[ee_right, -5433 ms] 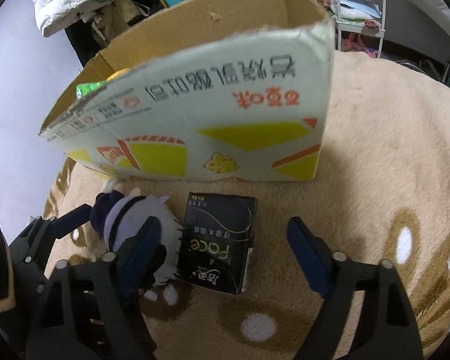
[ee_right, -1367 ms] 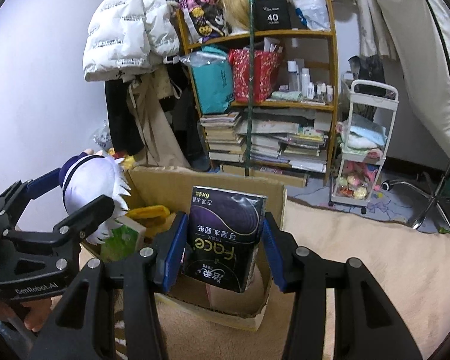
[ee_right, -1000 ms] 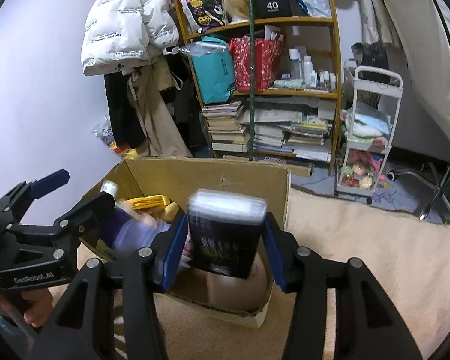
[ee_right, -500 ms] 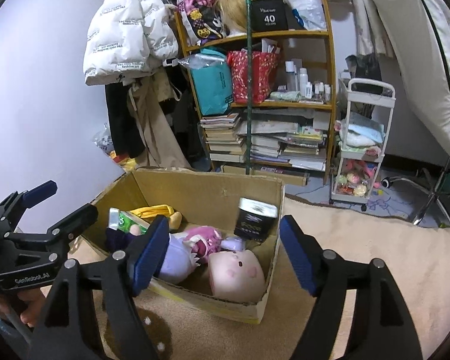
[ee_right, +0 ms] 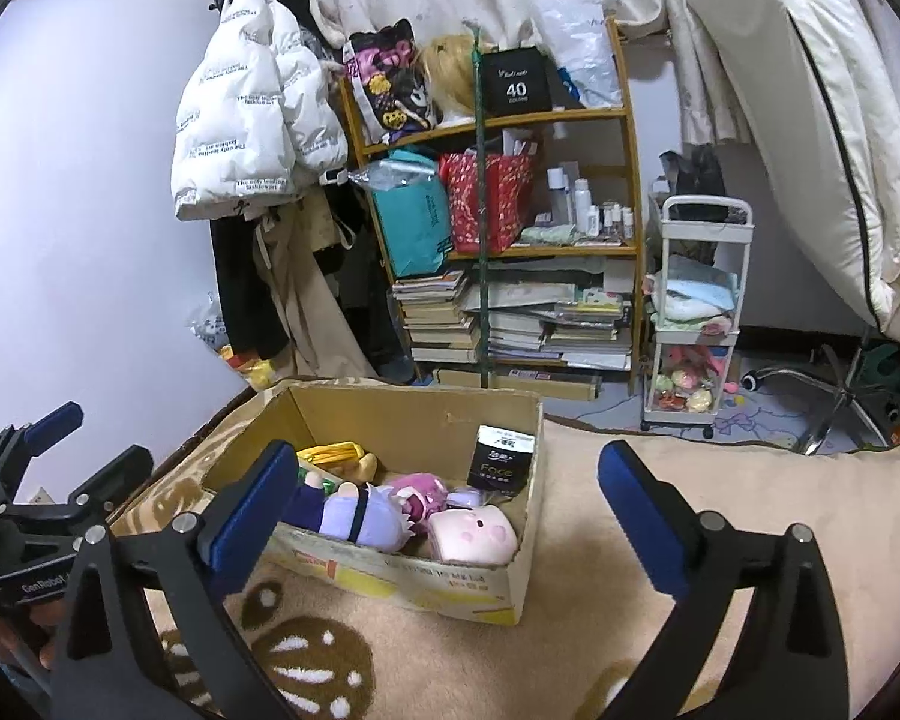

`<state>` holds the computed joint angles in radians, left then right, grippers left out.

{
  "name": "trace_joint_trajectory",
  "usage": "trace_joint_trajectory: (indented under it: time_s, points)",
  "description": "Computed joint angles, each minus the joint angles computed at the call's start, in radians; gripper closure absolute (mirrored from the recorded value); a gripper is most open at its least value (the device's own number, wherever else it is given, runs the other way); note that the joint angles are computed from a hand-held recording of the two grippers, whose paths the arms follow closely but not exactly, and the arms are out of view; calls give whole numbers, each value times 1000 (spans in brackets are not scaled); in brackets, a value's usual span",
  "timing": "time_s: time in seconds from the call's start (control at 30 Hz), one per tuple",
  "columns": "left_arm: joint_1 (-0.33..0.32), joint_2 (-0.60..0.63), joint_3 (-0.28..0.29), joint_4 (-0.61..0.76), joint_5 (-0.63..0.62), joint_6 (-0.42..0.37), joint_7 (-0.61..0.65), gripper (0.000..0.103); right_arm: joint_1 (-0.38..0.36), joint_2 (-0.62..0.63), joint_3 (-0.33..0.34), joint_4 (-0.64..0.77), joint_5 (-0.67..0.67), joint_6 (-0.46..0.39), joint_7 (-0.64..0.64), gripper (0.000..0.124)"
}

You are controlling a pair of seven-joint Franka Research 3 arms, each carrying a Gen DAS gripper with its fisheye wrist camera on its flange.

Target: Organize soft objects

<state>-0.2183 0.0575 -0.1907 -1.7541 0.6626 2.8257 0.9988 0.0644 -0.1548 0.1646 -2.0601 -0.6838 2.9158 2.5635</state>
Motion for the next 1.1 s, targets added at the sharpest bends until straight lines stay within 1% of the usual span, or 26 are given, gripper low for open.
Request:
trace_joint_trajectory:
  time_s: [0.03,0.1,0.2,0.33,0.43,0.5,0.57,0.73,0.9,1.0,1.1]
  points:
    - [0,-15,7,-14,41,13,-42,2,-3,-9,4,-3,-11,-8,10,21]
    - [6,-38,10,-29,87,22,-77,1,-11,-36,16,-18,-37,-22,29,21]
    - [18,-69,2,-48,108,18,-93,2,-31,-74,38,-40,-66,-29,58,21]
    - [38,-130,-9,-110,82,32,-86,1,-67,-130,80,-68,-104,-43,86,21]
    - [53,-176,-23,-153,75,27,-82,1,-91,-167,109,-84,-126,-51,98,21]
    - [60,-209,-28,-185,48,26,-70,1,-112,-194,133,-96,-147,-54,116,21]
    - [74,-245,-38,-215,43,28,-85,1,-128,-217,155,-107,-161,-52,134,21]
    - [96,-309,-53,-278,10,26,-90,1,-150,-269,198,-139,-163,-65,121,21]
    - [116,-356,-67,-326,2,43,-83,1,-175,-306,238,-164,-156,-76,114,21]
    - [113,-361,-67,-333,-25,41,-67,1,-216,-337,270,-186,-179,-52,152,21]
    - [127,-382,-81,-357,-15,47,-74,1,-239,-360,286,-208,-168,-29,157,21]
